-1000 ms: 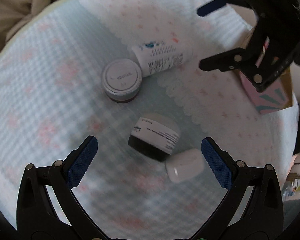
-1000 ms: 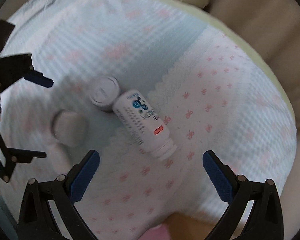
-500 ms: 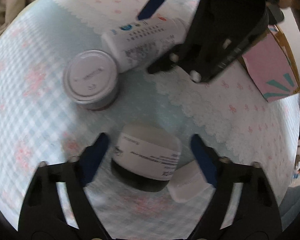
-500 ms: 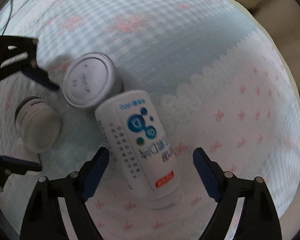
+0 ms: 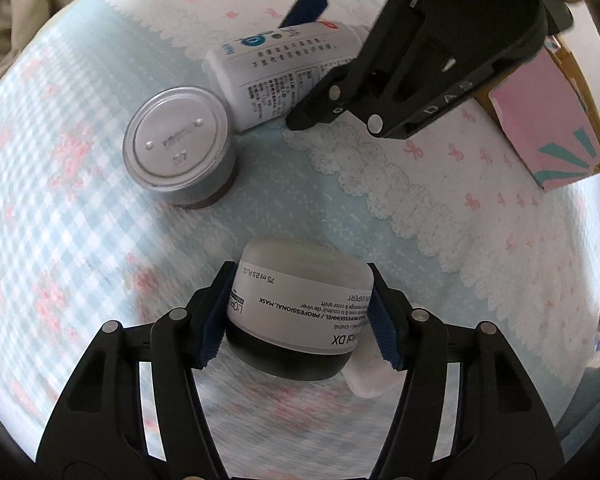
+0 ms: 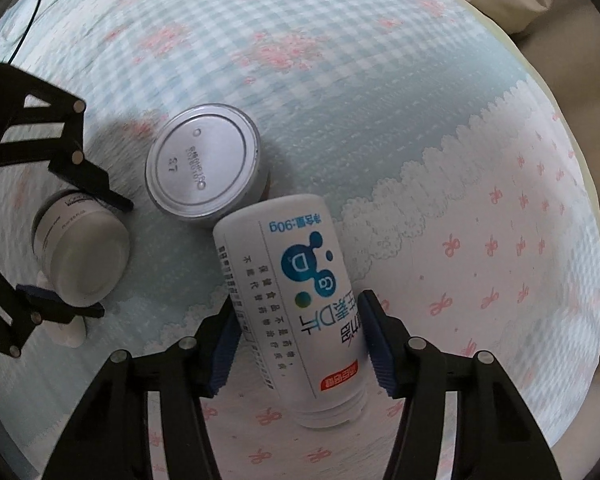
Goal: Organize rigid objects
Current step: 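Carry the cosmetic jar with the left tool while the right carries the white bottle to the box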
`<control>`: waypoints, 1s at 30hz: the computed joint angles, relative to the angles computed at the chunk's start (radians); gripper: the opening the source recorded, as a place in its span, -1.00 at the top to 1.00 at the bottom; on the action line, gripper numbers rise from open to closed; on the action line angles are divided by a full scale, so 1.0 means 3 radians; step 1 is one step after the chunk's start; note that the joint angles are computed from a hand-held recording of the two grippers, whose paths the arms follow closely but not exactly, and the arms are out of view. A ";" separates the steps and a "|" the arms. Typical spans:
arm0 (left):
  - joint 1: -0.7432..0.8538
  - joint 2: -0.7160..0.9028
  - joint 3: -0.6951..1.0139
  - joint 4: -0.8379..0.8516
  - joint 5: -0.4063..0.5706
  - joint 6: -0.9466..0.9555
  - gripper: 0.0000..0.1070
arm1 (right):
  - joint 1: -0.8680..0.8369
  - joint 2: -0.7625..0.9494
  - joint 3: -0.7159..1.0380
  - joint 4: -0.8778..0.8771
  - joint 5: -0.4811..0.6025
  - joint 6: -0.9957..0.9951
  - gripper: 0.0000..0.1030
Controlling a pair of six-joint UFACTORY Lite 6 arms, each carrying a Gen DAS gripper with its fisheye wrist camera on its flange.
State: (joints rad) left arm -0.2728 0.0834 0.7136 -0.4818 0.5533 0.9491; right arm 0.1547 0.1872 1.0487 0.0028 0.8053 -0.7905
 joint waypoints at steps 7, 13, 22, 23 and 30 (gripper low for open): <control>0.0467 -0.0241 -0.0019 -0.0051 0.0405 -0.0002 -0.08 | -0.0085 -0.0086 0.0040 0.0025 0.0146 0.0340 -0.02; 0.0777 -0.0488 0.0011 -0.0051 0.0706 -0.0072 -0.08 | -0.0212 -0.0274 0.0155 0.0145 0.0447 0.0824 0.00; 0.1419 -0.1456 0.0319 0.0060 0.1815 -0.0321 -0.08 | -0.0489 -0.0977 0.0577 0.0665 0.1431 0.1445 0.00; 0.1519 -0.1573 0.0428 0.0044 0.2019 -0.0373 -0.08 | -0.0513 -0.1067 0.0631 0.0708 0.1548 0.1499 0.00; 0.1772 -0.2150 0.1351 -0.0007 0.3157 -0.1098 -0.08 | -0.0363 -0.1531 0.1517 0.0822 0.2553 0.2316 0.00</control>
